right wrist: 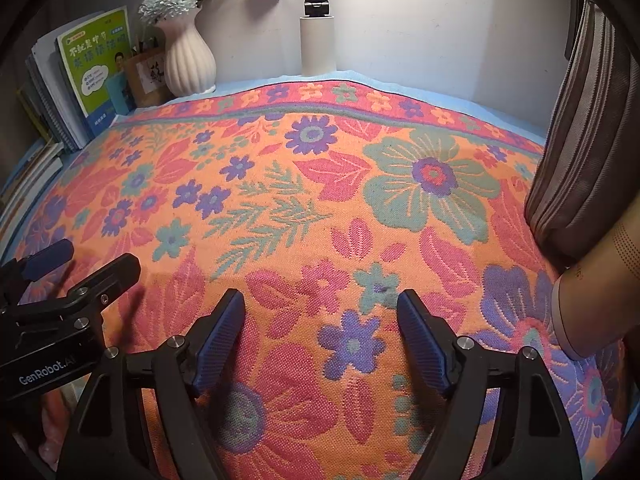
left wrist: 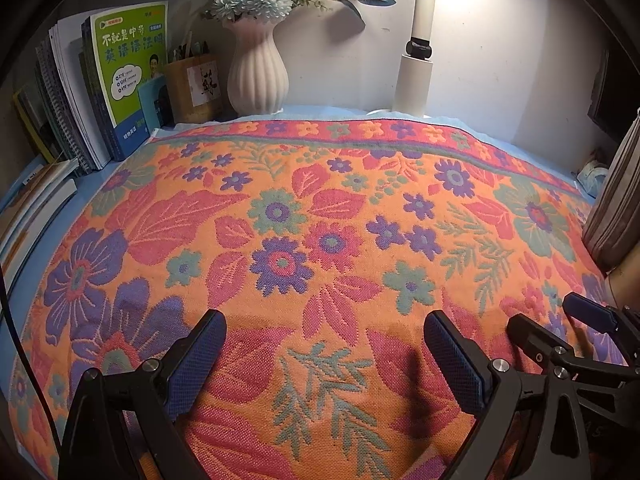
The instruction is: Organize snacks
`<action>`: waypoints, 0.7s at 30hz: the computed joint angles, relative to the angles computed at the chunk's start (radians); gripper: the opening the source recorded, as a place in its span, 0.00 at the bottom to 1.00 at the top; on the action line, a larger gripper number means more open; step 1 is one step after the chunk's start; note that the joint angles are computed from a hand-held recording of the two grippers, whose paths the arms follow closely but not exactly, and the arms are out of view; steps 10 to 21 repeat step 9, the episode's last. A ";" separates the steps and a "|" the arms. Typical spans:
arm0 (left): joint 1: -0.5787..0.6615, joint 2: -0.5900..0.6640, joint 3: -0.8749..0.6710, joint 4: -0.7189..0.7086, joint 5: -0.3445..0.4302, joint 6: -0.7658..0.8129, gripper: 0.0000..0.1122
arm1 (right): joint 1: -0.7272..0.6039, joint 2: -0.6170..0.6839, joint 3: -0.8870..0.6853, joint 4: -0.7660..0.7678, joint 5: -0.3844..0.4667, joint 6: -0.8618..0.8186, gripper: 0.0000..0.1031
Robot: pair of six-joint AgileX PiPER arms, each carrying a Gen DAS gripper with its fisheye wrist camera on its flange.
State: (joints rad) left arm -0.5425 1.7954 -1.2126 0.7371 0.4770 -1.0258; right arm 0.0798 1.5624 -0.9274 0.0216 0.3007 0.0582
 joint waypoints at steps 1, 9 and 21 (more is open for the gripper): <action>0.000 -0.001 0.001 0.005 -0.001 -0.006 0.87 | 0.000 0.000 0.000 -0.001 0.000 0.002 0.76; 0.005 -0.002 0.004 0.015 -0.004 -0.017 0.87 | 0.003 0.009 -0.002 -0.013 0.004 0.012 0.80; 0.005 -0.002 0.004 0.015 -0.004 -0.017 0.87 | 0.003 0.009 -0.002 -0.013 0.004 0.012 0.80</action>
